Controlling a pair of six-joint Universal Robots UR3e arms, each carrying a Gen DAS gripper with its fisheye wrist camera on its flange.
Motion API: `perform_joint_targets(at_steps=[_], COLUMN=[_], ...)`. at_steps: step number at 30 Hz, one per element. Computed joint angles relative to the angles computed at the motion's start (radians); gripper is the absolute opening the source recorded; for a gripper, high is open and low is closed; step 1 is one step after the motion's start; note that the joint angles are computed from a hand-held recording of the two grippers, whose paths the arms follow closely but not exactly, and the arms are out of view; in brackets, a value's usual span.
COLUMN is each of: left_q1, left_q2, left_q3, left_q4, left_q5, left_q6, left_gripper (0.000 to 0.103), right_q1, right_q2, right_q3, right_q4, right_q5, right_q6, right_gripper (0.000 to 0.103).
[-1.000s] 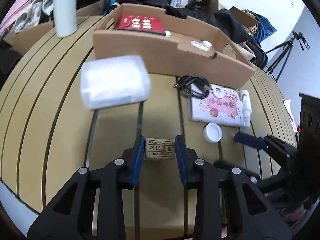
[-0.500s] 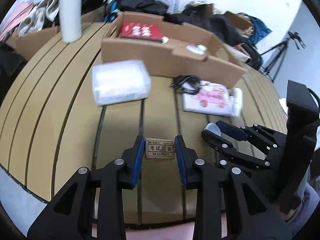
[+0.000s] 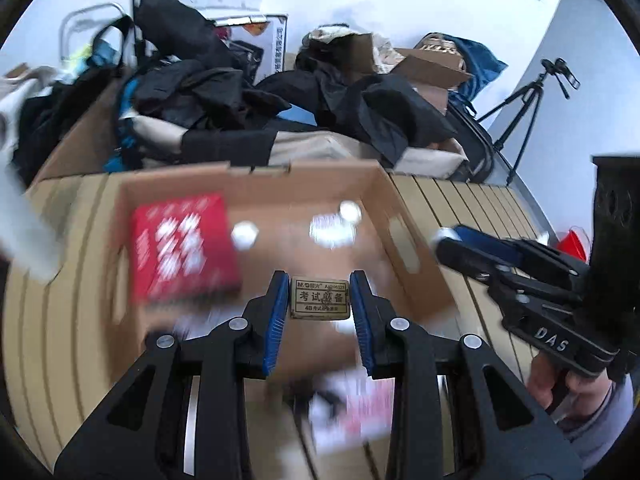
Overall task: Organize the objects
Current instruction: 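Carry the wooden stamp and white lid into the tray with both grippers, then open both grippers and withdraw them from the tray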
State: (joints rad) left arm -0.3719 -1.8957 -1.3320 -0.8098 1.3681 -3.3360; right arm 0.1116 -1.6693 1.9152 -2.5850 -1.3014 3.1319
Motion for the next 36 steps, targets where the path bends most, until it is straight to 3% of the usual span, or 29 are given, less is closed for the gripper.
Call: perform_joint_targets(at_steps=[2,5,7,9,10,13,14,16,21,23,25,28,31,33,36], left_q1=[0.02,0.027,0.029,0.045,0.054,0.09,0.099,0.119,0.112,0.122,0.111,0.021,0.01,-0.064,-0.259], left_q2=[-0.164,-0.378,-0.446,-0.468,-0.465,-0.431,-0.414,-0.375,-0.286,-0.188,-0.064,0.105,0.347,0.486,0.633], left_q3=[0.18,0.466,0.529,0.521,0.498,0.406,0.371,0.288,0.231,0.171,0.099,0.029,-0.186,-0.286,-0.372], left_q4=[-0.035,-0.173,-0.17,-0.136,-0.118,-0.068,-0.05,-0.004,-0.005,-0.023,-0.042,-0.171,-0.179,-0.223,-0.325], left_q5=[-0.022,0.002,0.034,0.014,-0.001,-0.057,-0.077,-0.127,-0.075,-0.056,0.04,0.415,0.467,0.554,0.705], left_q6=[-0.015,-0.014,-0.006,0.003,0.001,-0.026,-0.043,-0.063,-0.058,-0.058,-0.042,-0.103,-0.144,-0.219,-0.396], left_gripper=[0.027,0.027,0.028,0.035,0.041,0.059,0.06,0.061,0.061,0.062,0.076,0.077,0.077,0.078,0.089], right_q1=[-0.026,0.034,0.045,0.032,0.03,0.021,0.015,0.012,0.014,0.014,0.023,0.009,-0.037,-0.043,-0.059], right_q2=[0.209,0.501,0.65,0.748,0.78,0.775,0.765,0.755,0.719,0.663,0.573,0.372,0.091,-0.104,-0.417], right_q3=[-0.205,-0.519,-0.725,-0.85,-0.868,-0.836,-0.822,-0.794,-0.791,-0.752,-0.69,-0.571,-0.329,-0.179,-0.016], right_q4=[0.067,0.152,0.276,0.357,0.355,0.315,0.298,0.249,0.305,0.319,0.323,0.393,0.385,0.382,0.477], right_q5=[0.057,-0.026,-0.065,-0.031,-0.04,-0.024,-0.012,-0.022,0.003,0.004,-0.014,-0.019,0.045,0.025,0.023], right_q6=[-0.023,0.085,0.057,0.062,0.073,0.087,0.07,0.063,0.052,0.04,0.028,-0.017,-0.043,-0.055,-0.074], right_gripper=[0.032,0.032,0.032,0.034,0.041,0.042,0.044,0.072,0.076,0.076,0.076,0.076,0.077,0.078,0.078])
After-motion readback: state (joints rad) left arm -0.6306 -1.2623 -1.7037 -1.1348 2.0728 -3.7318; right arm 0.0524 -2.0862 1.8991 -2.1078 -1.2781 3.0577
